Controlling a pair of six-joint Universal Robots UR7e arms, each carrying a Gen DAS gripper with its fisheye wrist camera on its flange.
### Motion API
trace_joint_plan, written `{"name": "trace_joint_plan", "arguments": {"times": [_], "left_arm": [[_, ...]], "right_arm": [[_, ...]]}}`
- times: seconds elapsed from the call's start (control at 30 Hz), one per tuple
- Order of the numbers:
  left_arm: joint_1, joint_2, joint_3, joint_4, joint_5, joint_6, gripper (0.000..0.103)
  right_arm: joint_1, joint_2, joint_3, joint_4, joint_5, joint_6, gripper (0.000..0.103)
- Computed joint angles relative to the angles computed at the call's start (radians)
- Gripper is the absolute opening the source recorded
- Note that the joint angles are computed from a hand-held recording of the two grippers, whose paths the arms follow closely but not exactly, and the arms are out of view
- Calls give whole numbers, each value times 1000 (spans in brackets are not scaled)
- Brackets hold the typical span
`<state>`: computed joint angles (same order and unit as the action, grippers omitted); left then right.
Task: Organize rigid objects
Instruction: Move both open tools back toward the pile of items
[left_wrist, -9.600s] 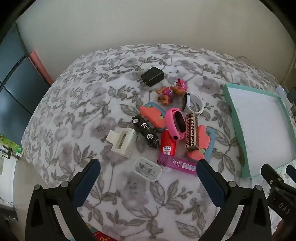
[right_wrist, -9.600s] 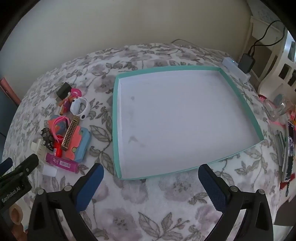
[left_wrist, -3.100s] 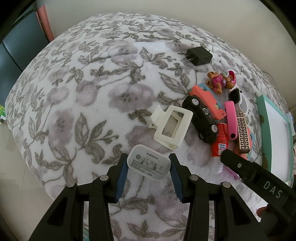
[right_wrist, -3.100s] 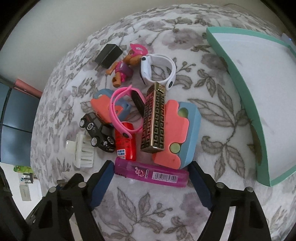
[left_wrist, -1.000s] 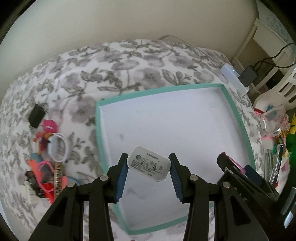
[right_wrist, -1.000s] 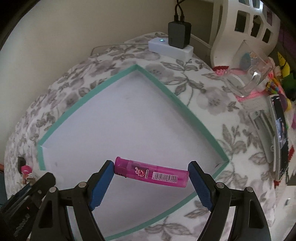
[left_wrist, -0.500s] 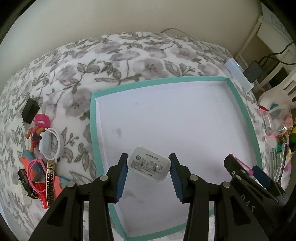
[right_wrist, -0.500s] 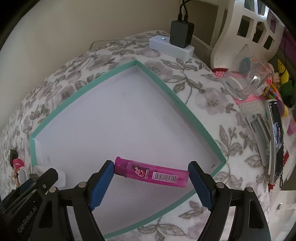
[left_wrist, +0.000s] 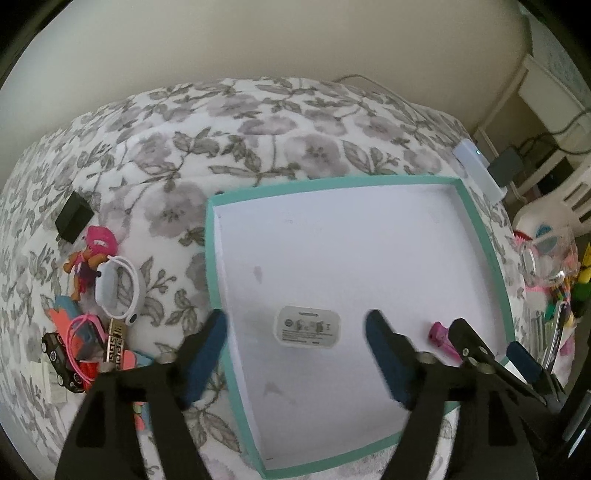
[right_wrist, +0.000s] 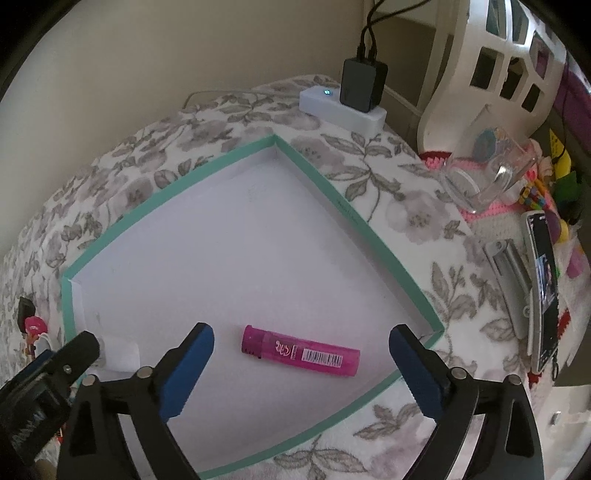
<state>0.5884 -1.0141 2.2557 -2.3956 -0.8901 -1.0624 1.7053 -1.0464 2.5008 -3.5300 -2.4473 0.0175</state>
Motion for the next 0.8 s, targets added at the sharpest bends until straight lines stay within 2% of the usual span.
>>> {"name": "trace_joint_plan", "arguments": {"times": [0.13,0.17,0.2,0.27,0.37,0.53,0.67,0.8], "left_arm": [[-4,-25,14,26,36,-49,85],[-5,-30,17,35,45,-60,87],[-3,-36,17,55,57,-81,95],[-1,-48,20,88,76,-118,100],[7,-70,27,130,91,-161,100],[26,-117,17,286,89,-262,100],[41,-173,8,429,70,-334,100],[26,-262,25,534,87,-420,100]], "right_arm": [[9,17,-1,-44,-5,-27,103],[11,20,-2,-50,-6,-31,103],[12,23,-2,-58,-4,-36,103],[12,28,-2,-68,-1,-41,103],[11,31,-1,-69,8,-38,103],[4,25,1,-27,60,-8,103],[28,41,-6,-13,76,-5,103],[82,53,-13,-15,107,1,103]]}}
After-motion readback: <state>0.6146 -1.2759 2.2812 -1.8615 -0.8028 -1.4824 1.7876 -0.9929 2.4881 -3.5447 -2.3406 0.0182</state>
